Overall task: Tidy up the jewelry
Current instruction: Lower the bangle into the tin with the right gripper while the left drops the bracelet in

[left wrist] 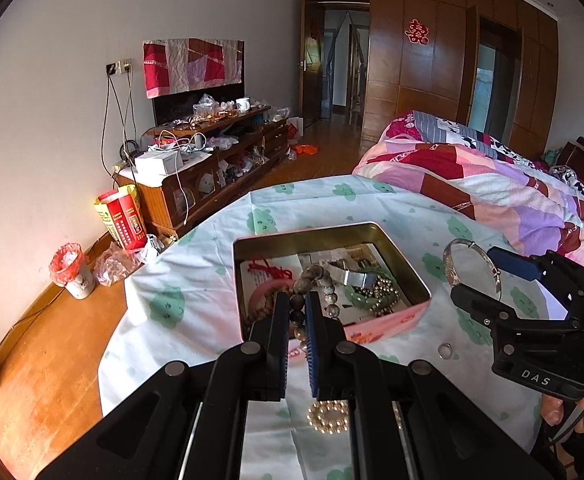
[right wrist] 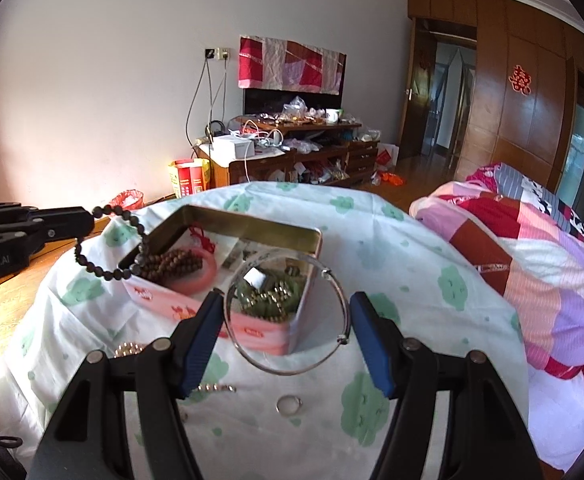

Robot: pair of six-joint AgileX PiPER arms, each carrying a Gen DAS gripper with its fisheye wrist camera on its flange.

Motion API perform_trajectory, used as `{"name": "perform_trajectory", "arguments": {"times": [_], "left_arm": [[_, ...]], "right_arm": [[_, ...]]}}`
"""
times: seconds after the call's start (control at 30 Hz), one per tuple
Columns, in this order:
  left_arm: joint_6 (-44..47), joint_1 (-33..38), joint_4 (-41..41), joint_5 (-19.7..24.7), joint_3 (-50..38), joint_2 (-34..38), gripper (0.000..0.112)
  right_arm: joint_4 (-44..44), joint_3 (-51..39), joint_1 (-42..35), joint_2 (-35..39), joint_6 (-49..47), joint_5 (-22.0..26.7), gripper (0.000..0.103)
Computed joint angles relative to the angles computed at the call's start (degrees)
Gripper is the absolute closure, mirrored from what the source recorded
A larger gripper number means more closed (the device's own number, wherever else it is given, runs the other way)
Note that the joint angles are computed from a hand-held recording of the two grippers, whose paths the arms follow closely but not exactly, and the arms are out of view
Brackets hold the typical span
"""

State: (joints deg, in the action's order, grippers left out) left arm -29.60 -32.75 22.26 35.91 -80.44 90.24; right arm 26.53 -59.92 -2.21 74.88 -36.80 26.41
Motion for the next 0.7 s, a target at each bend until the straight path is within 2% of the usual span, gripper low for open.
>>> {"name": "perform_trajectory", "arguments": {"times": [0.7], "left_arm": [[4.63, 3.58, -0.69, 4.95, -13.99, 9.52, 0.106]], "right_arm": [[-5.31, -8.48, 3.53, 7.55, 4.79, -1.88, 0.036]]}}
